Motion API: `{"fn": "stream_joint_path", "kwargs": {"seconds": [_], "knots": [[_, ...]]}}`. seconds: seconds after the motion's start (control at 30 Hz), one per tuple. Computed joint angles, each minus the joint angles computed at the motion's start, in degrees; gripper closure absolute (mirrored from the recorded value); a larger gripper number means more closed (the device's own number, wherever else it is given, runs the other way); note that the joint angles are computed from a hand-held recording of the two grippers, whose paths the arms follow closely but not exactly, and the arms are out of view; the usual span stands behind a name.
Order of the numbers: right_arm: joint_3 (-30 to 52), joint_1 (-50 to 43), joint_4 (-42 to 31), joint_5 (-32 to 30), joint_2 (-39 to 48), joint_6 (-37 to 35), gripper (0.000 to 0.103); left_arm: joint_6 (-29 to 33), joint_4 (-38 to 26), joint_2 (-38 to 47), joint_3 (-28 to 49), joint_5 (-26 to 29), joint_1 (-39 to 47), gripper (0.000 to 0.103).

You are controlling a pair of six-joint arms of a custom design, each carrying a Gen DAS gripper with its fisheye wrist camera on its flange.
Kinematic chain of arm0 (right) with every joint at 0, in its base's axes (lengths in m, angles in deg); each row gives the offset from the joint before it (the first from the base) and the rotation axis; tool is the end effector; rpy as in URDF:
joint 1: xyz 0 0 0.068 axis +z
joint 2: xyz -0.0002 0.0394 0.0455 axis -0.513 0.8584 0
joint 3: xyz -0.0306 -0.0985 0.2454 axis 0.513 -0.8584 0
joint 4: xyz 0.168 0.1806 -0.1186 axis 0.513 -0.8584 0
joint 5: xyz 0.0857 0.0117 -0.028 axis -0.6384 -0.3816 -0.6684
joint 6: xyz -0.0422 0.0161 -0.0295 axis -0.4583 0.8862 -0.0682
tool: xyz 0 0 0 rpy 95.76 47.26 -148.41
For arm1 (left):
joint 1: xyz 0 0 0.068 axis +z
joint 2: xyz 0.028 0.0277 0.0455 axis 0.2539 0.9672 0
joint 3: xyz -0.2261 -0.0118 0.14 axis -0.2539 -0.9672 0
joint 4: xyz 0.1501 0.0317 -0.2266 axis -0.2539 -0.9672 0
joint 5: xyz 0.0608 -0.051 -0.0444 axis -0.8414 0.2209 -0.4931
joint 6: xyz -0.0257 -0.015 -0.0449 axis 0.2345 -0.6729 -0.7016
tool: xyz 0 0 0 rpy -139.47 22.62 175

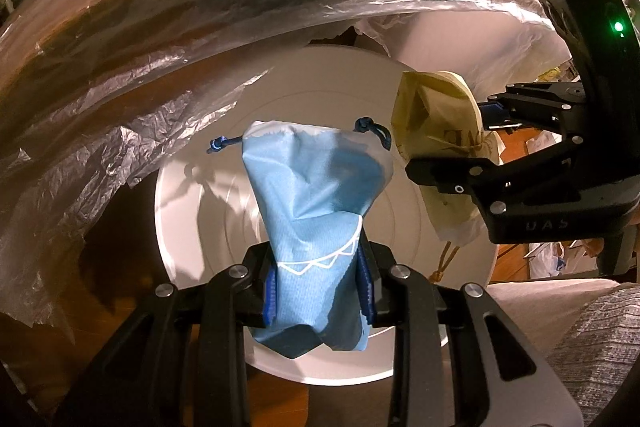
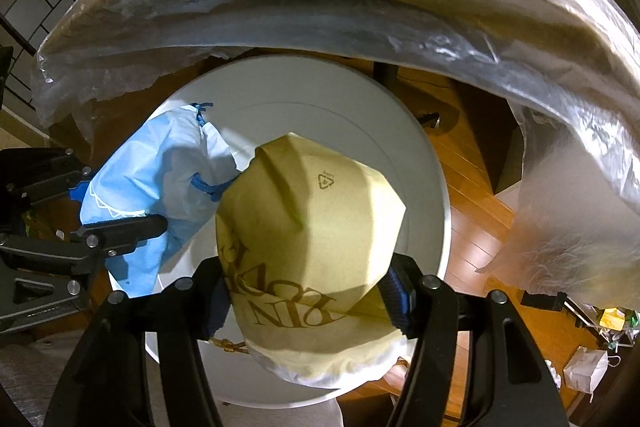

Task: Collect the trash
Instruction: 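Open both grippers to drop the cloth and bag into the bin, then grasp the L'Oreal box with the left gripper while the right gripper grasps the white medicine box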

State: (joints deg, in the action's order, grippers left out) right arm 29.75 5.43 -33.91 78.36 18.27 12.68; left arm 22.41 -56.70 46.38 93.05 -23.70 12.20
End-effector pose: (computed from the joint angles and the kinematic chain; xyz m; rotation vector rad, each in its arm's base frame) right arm 0.2526 0.1904 0.1984 -0.7386 2.7509 0.3296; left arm 0.2673 -0.0195 0.2080 0.3851 2.7475 -0.2675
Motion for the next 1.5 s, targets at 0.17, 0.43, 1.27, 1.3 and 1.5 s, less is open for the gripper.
{"fn": "stream_joint_path", "kwargs": {"seconds": [0.17, 0.43, 1.27, 1.3, 1.5], "knots": [[-0.69, 0.37, 0.24, 2.1, -1.36, 0.28, 0.022, -0.78, 0.71, -0.04, -0.38, -0.06, 0.98, 0.056], [-1.41, -1.1, -2.49, 1.57, -7.98, -1.42, 0.02, 1.24, -1.58, -6.11, -0.68, -0.65, 3.03, 0.04], [10.89, -9.43, 3.67, 6.61, -7.3, -4.18, 0.004, -8.98, 1.33, 15.5, 39.35, -3.33, 10.17, 0.002], [11.42, -9.44, 3.72, 6.71, -6.51, -4.22, 0.004, -9.44, 1.24, 16.93, 40.45, -3.15, 10.27, 0.002], [13.01, -9.0, 4.04, 6.7, -4.0, -5.03, 0.004, -9.76, 0.37, 19.95, 41.43, -4.52, 10.96, 0.002]]}}
